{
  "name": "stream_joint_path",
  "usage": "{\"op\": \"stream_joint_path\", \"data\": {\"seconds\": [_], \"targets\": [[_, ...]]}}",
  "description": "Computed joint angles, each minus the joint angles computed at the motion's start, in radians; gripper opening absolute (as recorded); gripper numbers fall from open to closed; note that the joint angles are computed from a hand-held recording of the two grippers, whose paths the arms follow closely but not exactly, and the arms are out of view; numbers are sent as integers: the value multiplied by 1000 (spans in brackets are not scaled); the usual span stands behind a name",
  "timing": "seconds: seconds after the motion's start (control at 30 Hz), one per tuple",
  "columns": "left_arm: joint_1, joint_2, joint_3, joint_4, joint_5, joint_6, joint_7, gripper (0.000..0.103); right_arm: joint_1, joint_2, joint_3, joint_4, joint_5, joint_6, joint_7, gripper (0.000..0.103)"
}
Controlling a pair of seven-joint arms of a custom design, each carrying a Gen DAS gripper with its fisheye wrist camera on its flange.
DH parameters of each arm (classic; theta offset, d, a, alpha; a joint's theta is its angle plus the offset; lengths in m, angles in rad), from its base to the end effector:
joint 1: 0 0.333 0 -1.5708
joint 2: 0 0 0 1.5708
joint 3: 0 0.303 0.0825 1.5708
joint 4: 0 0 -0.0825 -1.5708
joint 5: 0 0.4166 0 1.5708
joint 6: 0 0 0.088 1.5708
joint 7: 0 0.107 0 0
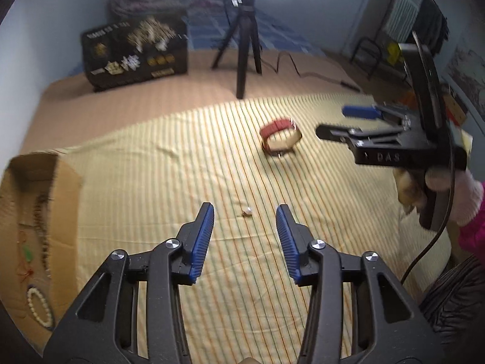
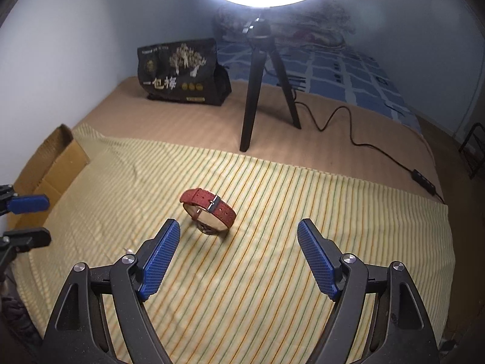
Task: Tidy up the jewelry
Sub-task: 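Grasp the second pearl earring with the left tool while the right tool grasps the red watch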
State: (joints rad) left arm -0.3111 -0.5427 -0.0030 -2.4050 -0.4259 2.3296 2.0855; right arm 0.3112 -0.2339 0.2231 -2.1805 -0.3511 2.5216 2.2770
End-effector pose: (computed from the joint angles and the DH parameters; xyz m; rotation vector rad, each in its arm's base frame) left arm 0.4392 -0.1502 0.5399 -1.3425 2.5662 -0.8604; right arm 0.4777 0.2940 0.5247 -1.8911 1.7714 -0.5603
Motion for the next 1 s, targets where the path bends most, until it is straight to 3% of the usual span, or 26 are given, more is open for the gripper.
{"op": "stream_joint_path", "data": {"seconds": [0.07, 0.37, 0.47, 0.7, 0.77, 0.87, 0.97, 1.0], "targets": [[-7, 33, -1, 8, -7, -13, 5, 35, 1, 29, -7, 12, 3, 4, -30, 80], [4, 158, -54, 28, 16, 41, 23, 26, 18, 112, -38, 37, 10, 47, -109, 79], [10, 186, -62, 39, 16, 47, 24, 19, 25, 132, -49, 46, 13, 57, -124, 73], [13, 201, -73, 36, 10, 66, 49, 16, 37, 161, -65, 55, 12, 73, -135, 70], [14, 208, -74, 42, 5, 64, 50, 10, 41, 171, -67, 61, 13, 73, -136, 67], [16, 210, -76, 41, 2, 68, 52, 9, 47, 186, -74, 75, 30, 75, -149, 58], [16, 209, -78, 38, 0, 76, 57, 9, 54, 200, -81, 80, 60, 83, -173, 42], [16, 209, -78, 38, -1, 77, 56, 9, 56, 200, -84, 77, 93, 96, -197, 32]]}}
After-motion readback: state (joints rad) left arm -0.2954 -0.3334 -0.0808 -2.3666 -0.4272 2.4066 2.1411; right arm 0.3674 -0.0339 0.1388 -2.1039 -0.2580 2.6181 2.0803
